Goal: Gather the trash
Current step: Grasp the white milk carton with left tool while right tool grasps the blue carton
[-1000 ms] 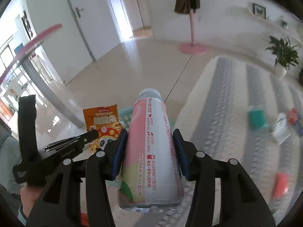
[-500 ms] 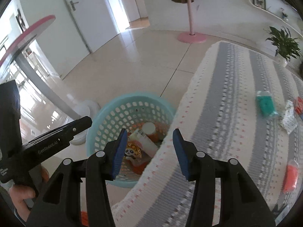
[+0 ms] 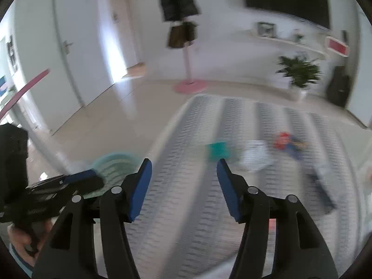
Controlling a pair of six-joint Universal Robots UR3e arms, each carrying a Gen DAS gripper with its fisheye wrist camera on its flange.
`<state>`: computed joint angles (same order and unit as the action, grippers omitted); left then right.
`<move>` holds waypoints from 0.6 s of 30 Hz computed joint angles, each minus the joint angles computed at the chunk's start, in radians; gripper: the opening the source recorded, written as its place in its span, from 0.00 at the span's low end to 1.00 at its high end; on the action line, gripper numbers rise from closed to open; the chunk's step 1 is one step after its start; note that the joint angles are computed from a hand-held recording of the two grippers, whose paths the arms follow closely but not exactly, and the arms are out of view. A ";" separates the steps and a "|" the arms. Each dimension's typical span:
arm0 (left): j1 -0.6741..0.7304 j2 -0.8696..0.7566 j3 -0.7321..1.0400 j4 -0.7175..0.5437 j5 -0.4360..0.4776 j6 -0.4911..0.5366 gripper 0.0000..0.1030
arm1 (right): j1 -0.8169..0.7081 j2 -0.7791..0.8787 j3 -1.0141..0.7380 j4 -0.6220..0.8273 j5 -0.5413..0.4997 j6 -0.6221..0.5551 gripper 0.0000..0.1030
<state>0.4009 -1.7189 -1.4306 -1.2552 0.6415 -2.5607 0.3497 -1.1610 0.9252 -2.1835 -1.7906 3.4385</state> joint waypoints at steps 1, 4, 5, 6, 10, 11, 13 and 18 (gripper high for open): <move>-0.031 0.013 -0.010 -0.012 -0.007 0.019 0.59 | -0.027 -0.072 0.099 -0.036 -0.011 -0.008 0.53; -0.144 0.027 -0.043 0.017 0.018 0.028 0.68 | -0.107 -0.229 0.307 -0.092 -0.048 -0.039 0.53; -0.193 0.028 -0.062 0.067 0.049 0.008 0.72 | -0.145 -0.280 0.373 -0.103 -0.042 -0.049 0.53; -0.227 0.030 -0.072 0.088 0.072 0.003 0.74 | -0.179 -0.321 0.426 -0.114 -0.029 -0.058 0.53; -0.396 -0.019 -0.074 0.139 0.193 0.001 0.74 | -0.363 -0.481 0.649 -0.177 0.036 -0.114 0.55; -0.428 -0.032 -0.073 0.152 0.221 -0.003 0.74 | -0.389 -0.497 0.681 -0.192 0.045 -0.123 0.59; -0.489 -0.074 -0.053 0.166 0.287 0.000 0.74 | -0.480 -0.541 0.763 -0.228 0.069 -0.157 0.65; -0.589 -0.162 -0.022 0.197 0.432 -0.002 0.74 | -0.628 -0.526 0.846 -0.277 0.110 -0.230 0.72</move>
